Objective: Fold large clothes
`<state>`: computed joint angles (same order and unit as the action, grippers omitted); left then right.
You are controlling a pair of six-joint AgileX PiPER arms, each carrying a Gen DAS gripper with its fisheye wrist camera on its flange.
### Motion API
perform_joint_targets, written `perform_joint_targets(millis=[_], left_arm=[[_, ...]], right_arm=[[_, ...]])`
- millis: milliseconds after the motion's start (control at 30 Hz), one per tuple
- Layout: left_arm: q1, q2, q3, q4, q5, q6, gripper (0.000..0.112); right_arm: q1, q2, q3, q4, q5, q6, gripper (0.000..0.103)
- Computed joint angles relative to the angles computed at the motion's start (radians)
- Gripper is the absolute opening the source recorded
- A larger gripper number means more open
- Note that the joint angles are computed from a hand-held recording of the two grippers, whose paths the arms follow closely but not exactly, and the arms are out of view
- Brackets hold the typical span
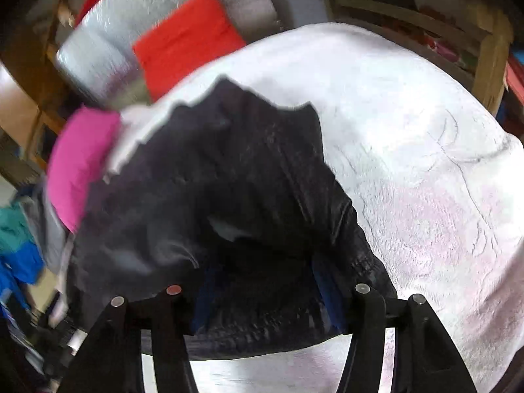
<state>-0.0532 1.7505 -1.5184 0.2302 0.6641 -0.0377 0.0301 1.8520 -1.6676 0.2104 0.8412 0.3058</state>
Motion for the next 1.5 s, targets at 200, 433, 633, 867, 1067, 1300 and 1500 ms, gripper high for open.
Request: perform_joint_targets(millis=[200, 433, 633, 867, 1067, 1300, 1500], left_arm=[[0.1, 0.005, -0.076, -0.111, 0.031, 0.073, 0.095], [0.355, 0.182, -0.351, -0.415, 0.247, 0.208, 0.095], [0.451, 0.343, -0.524, -0.685, 0.478, 0.301, 0.094], [0.406, 0.344, -0.494, -0.691, 0.438, 0.318, 0.064], [0.386, 0.38, -0.537, -0.617, 0.469, 0.228, 0.076], [0.357, 0.219, -0.38, -0.491, 0.333, 0.177, 0.076], [0.328, -0.03, -0.097, -0.44, 0.115, 0.185, 0.078]], right_arm=[[-0.071, -0.087, 0.096, 0.114, -0.1, -0.02, 0.061], [-0.211, -0.046, 0.114, 0.34, -0.074, -0.124, 0.073], [-0.188, 0.065, 0.046, 0.41, -0.016, -0.164, 0.07], [-0.052, -0.038, 0.111, 0.08, -0.221, 0.013, 0.031], [-0.051, 0.082, -0.028, 0.033, -0.07, 0.093, 0.047], [-0.047, -0.094, 0.145, -0.062, -0.225, 0.222, 0.062], [0.013, -0.244, 0.294, -0.142, -0.407, 0.29, 0.069]])
